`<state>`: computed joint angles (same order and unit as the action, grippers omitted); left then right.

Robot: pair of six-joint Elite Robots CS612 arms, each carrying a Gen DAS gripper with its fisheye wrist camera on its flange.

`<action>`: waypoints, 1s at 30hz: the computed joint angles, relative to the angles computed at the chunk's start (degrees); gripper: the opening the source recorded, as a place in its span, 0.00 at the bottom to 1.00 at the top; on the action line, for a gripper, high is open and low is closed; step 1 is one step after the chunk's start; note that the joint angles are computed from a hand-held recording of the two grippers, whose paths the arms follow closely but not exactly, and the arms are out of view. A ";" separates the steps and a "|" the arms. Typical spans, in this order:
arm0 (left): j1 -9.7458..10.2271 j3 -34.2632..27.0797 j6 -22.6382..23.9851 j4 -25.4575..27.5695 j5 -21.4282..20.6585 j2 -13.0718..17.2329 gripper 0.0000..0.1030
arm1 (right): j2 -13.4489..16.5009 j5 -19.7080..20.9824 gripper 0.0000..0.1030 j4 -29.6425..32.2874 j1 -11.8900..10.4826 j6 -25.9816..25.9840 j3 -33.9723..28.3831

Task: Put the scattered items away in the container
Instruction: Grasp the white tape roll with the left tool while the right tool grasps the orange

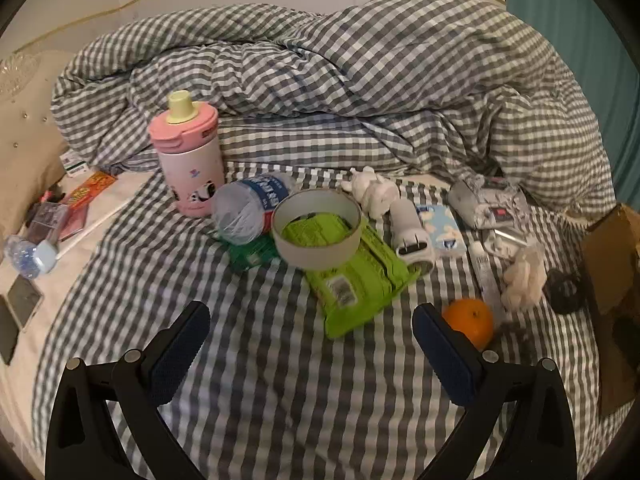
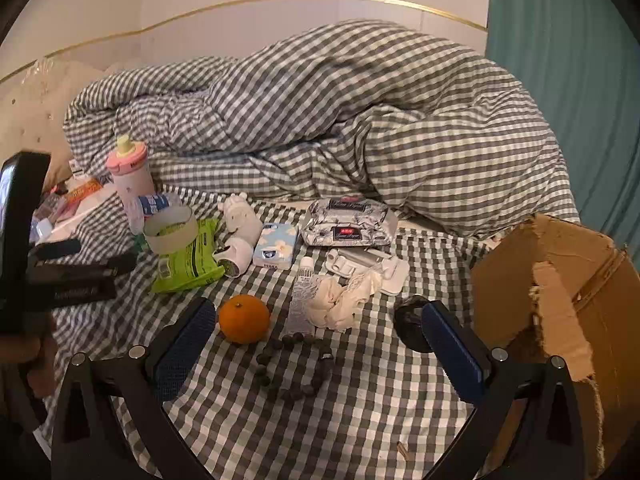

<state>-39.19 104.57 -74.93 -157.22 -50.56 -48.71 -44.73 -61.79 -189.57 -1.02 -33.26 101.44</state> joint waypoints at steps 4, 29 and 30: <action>1.82 -1.32 1.41 -1.33 -0.36 1.24 1.00 | 0.85 -0.81 1.00 1.26 0.52 -0.86 -1.09; 8.20 -6.39 -10.11 -1.77 -11.11 5.93 0.08 | 3.70 4.90 0.98 14.28 1.84 -10.82 -5.12; 8.19 -6.42 -9.63 -2.21 -11.05 5.99 0.08 | 3.91 4.82 0.97 14.89 2.19 -11.57 -5.39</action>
<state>-31.00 98.15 -84.56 -159.43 -61.61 -42.73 -40.83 -56.97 -174.68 1.17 -44.83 96.06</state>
